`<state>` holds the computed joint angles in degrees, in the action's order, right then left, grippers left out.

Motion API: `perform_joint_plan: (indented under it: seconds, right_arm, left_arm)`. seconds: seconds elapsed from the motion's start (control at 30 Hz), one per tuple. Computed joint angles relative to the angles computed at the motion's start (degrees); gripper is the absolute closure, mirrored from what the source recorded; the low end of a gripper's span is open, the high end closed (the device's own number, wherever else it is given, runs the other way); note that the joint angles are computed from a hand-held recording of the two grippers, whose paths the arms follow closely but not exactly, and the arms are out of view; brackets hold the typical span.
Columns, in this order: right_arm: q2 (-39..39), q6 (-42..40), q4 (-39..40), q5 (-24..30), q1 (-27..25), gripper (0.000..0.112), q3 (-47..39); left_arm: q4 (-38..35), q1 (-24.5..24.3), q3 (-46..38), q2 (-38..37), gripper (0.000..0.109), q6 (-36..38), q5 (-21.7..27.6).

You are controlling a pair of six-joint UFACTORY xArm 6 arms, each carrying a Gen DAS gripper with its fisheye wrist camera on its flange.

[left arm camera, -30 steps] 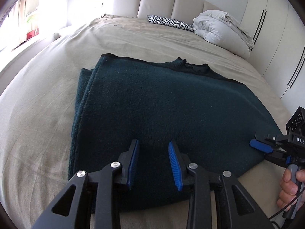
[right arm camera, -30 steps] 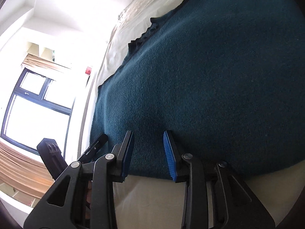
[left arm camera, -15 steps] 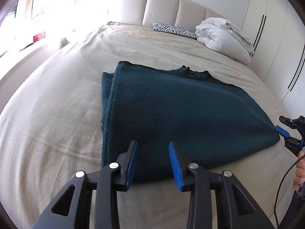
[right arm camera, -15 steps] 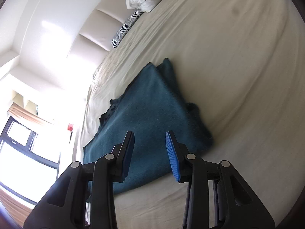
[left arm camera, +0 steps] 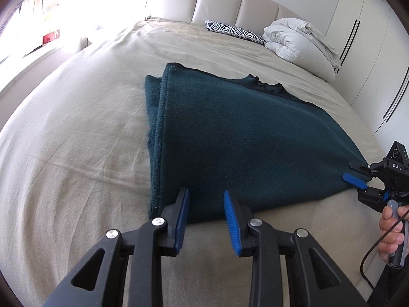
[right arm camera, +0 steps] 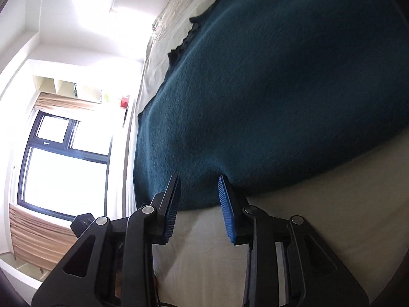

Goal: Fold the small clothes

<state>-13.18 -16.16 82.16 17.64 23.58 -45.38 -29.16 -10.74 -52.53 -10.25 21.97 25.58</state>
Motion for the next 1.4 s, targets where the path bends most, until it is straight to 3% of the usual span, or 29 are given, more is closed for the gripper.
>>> perform_joint_plan:
  seconds: [0.1,0.13,0.2,0.23,0.3,0.47,0.57,0.67,0.8,0.9,0.97,1.1,1.17,1.27,1.4]
  right_arm:
    - [-5.92,9.51,-10.97,-5.25,-2.91,0.079,3.87]
    - [-6.47,9.79,-12.27,-5.59,-3.88,0.079,3.47]
    - [-4.76,8.12,-12.23,-4.35,-5.33,0.076,0.08]
    - [-3.13,7.99,-12.83,-3.27,-5.69,0.068,-2.1]
    - [2.93,3.29,-9.31,-1.64,-5.32,0.067,-9.03]
    - [21.92,-1.39,-4.28,4.79,-3.92,0.067,-29.57]
    - [30.94,3.68,-9.1,7.15,-3.75,0.067,-38.84]
    - [33.57,6.1,-11.65,6.04,-4.4,0.069,-40.84]
    - [32.69,-1.29,-2.63,2.86,-8.37,0.07,-38.75]
    - [28.88,-2.11,-1.13,-0.89,-12.0,0.072,-32.85]
    - [26.07,-7.68,5.5,-0.97,-14.59,0.078,-29.41]
    - [20.51,-10.82,9.6,-5.32,-16.59,0.076,-23.19]
    - [17.8,-9.66,8.26,-7.26,-16.19,0.072,-20.66]
    - [14.16,-1.9,-2.93,-10.32,-13.55,0.069,-16.9]
    - [10.58,6.26,-15.1,-10.14,-10.68,0.065,-13.83]
  left_arm:
    - [-0.54,0.09,-0.62,-1.08,0.07,0.23,-1.88]
    - [-0.81,-0.11,-1.68,-0.51,0.062,0.24,-2.37]
    - [-0.78,-0.93,-4.93,2.14,0.061,0.24,-3.49]
    - [-0.11,-1.43,-6.79,3.9,0.061,-0.08,-4.33]
    - [1.55,-2.27,-10.86,7.82,0.061,-1.02,-6.31]
    - [13.65,-2.53,-22.98,19.17,0.061,-10.35,-3.75]
    - [20.37,-1.55,-28.66,24.79,0.061,-15.98,-0.01]
    - [15.55,-0.65,-28.89,26.43,0.059,-12.47,0.12]
    - [14.2,-0.77,-28.51,26.73,0.058,-11.07,-0.8]
    - [12.03,-0.67,-28.98,27.23,0.057,-9.78,-0.45]
    - [10.81,-0.56,-29.09,27.34,0.057,-9.0,-0.3]
    - [11.95,-0.69,-28.88,27.26,0.057,-9.65,-0.68]
    - [11.99,-0.69,-28.89,27.23,0.057,-9.77,-0.59]
    - [12.36,-0.66,-28.93,27.04,0.057,-10.14,-0.19]
    - [12.11,-0.37,-27.28,24.73,0.057,-10.81,0.63]
